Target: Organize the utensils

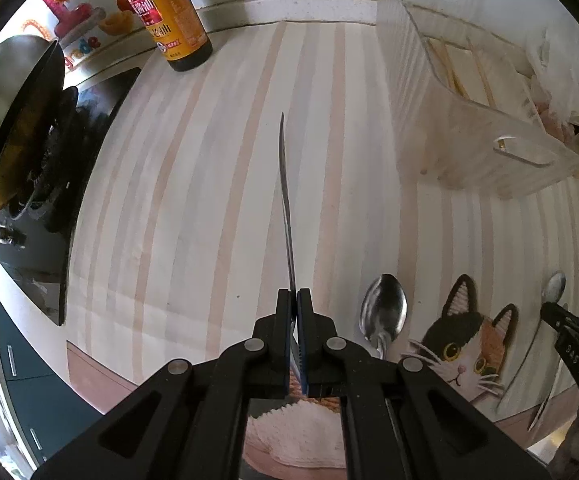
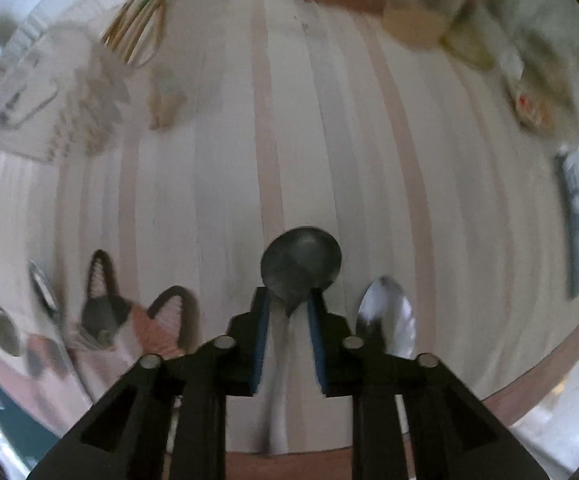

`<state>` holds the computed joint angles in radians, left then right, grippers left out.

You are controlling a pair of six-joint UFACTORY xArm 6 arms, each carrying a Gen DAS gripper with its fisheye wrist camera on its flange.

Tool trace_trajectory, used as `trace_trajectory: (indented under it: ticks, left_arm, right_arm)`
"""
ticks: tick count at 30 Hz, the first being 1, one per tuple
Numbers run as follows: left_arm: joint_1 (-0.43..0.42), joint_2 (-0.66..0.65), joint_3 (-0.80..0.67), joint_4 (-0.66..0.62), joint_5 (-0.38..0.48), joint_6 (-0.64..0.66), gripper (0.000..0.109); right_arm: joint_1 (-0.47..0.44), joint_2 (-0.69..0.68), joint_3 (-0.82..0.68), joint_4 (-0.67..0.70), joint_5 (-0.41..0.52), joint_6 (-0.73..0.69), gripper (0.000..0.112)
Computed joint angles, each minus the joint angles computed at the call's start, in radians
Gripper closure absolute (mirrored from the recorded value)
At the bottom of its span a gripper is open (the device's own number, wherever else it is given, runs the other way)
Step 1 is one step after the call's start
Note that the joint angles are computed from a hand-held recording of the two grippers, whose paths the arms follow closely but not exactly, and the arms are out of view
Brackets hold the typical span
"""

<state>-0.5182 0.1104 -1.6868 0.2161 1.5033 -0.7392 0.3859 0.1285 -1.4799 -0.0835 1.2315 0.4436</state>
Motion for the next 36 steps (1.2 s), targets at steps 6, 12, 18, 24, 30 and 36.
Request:
trace_trajectory:
  ticks: [6,12,18,24,30,36]
  left_arm:
    - [-0.011,-0.025,-0.001,0.012,-0.008,-0.019,0.108]
    - [-0.014,-0.047,-0.008,0.029,-0.01,-0.036,0.108]
    - [-0.019,-0.043,-0.005,0.032,-0.004,-0.037,0.108]
    - [-0.024,-0.034,-0.003,0.032,0.006,-0.024,0.108]
    - [-0.024,-0.034,-0.005,0.041,0.009,-0.016,0.108]
    - [-0.021,-0.044,-0.028,0.051,0.012,-0.018,0.108]
  right_arm:
    - [0.007,-0.048,0.05,0.014,-0.061,0.028,0.112]
    - [-0.035,-0.136,0.089,0.089,-0.09,0.014,0.112]
    - [-0.094,-0.09,0.052,0.175,-0.045,-0.031,0.051]
    - [-0.064,-0.06,0.089,0.082,-0.118,0.044,0.047]
    - [-0.014,-0.035,0.061,-0.047,-0.133,0.097,0.069]
    - [-0.035,-0.156,0.172,-0.019,-0.176,0.087,0.069]
